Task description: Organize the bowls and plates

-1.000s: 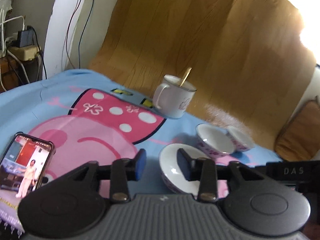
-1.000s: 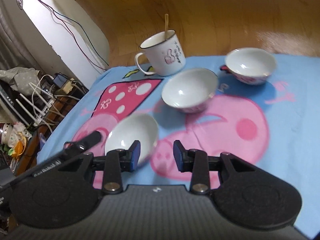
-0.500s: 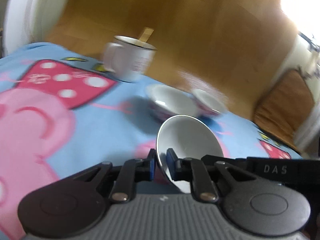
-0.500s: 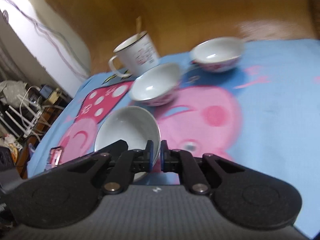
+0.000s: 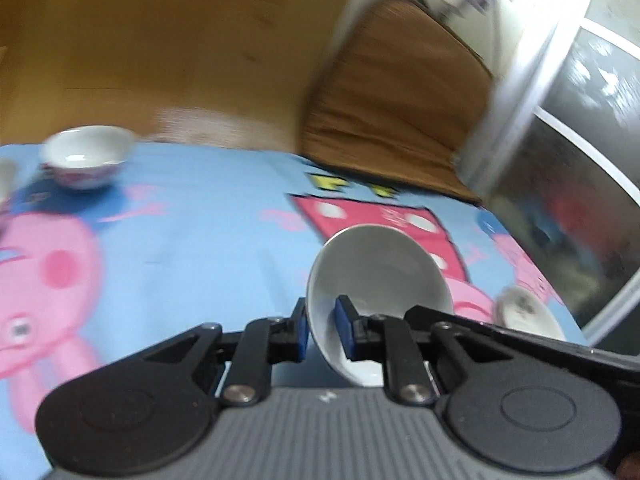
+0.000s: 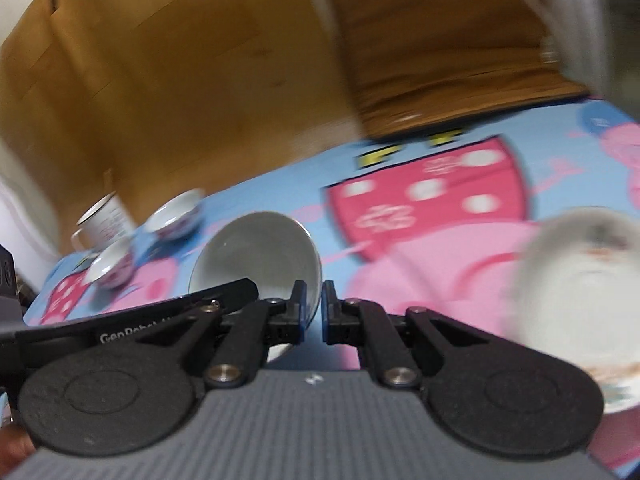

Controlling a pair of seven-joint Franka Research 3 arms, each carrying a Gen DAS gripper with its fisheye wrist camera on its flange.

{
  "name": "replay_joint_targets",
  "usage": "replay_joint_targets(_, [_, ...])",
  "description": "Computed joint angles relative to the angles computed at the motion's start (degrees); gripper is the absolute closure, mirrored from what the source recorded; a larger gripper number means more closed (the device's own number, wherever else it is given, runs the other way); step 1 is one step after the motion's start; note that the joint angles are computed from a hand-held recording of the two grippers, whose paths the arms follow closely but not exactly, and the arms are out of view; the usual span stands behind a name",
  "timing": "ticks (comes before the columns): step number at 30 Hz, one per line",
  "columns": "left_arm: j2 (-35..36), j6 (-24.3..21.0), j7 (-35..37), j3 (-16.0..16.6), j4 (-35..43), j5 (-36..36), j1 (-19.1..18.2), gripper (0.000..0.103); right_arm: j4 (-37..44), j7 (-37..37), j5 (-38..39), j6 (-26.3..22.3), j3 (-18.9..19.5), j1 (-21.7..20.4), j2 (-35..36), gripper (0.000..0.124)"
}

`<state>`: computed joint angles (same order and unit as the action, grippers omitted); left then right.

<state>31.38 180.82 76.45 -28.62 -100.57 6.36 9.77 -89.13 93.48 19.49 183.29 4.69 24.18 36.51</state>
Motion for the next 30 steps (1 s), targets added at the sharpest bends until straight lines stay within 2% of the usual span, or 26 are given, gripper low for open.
replay_joint_targets(5, [5.08,-6.34,1.39,1.56,8.69,-0.38,-4.69,0.086,-1.98,2.82,1.67,2.58,-3.25,0.99,-0.08,0.112])
replay_joint_targets(6, [5.74,-7.72,1.56,2.68,10.18,-0.61,-5.93,0.085,-2.03,3.61,1.84,2.91,-5.31,2.51,0.08,0.110])
replay_joint_targets(7, [5.74,-8.25,0.81,5.14,10.87,-0.50,-8.03,0.084,-2.12,4.34,2.05,3.48,-6.89,3.80,0.26,0.109])
replay_joint_targets(8, [5.99,-8.11,0.21,7.19,11.68,-0.28,-9.77,0.083,-2.38,4.70,2.26,5.09,-7.15,4.17,0.48,0.107])
replay_joint_targets(10, [5.58,-8.14,-0.57,9.39,12.09,0.04,-11.84,0.076,-3.16,4.67,2.69,7.37,-7.83,4.85,0.42,0.089])
replay_joint_targets(13, [4.07,-5.56,-2.34,12.33,10.57,0.94,-13.74,0.068,-4.37,3.10,5.17,11.78,-11.66,8.63,0.42,0.089])
replay_joint_targets(16, [1.58,-2.34,-4.90,14.35,7.35,1.78,-14.34,0.068,-5.45,0.51,7.23,17.21,-11.73,9.67,0.41,0.089])
replay_joint_targets(18, [-0.15,0.49,-7.20,16.22,4.70,2.53,-14.98,0.068,-4.43,-1.21,7.46,19.06,-10.86,9.16,1.23,0.089])
replay_joint_targets(20, [-2.05,3.36,-10.66,20.99,2.01,3.73,-17.84,0.068,-4.17,-2.83,6.97,20.66,-9.16,8.37,1.51,0.089])
replay_joint_targets(23, [-4.46,6.62,-15.76,30.29,-1.81,5.10,-23.94,0.068,-3.77,-4.87,3.64,20.75,-4.68,5.51,1.80,0.089])
replay_joint_targets(28, [-6.43,8.92,-20.12,45.16,-7.19,4.31,-34.17,0.068,-2.12,-7.23,-1.92,16.43,3.12,0.50,2.90,0.089])
replay_joint_targets(30, [-6.43,9.81,-20.78,52.45,-9.44,2.36,-39.63,0.068,-0.93,-7.75,-3.63,13.65,5.32,-0.77,3.59,0.089])
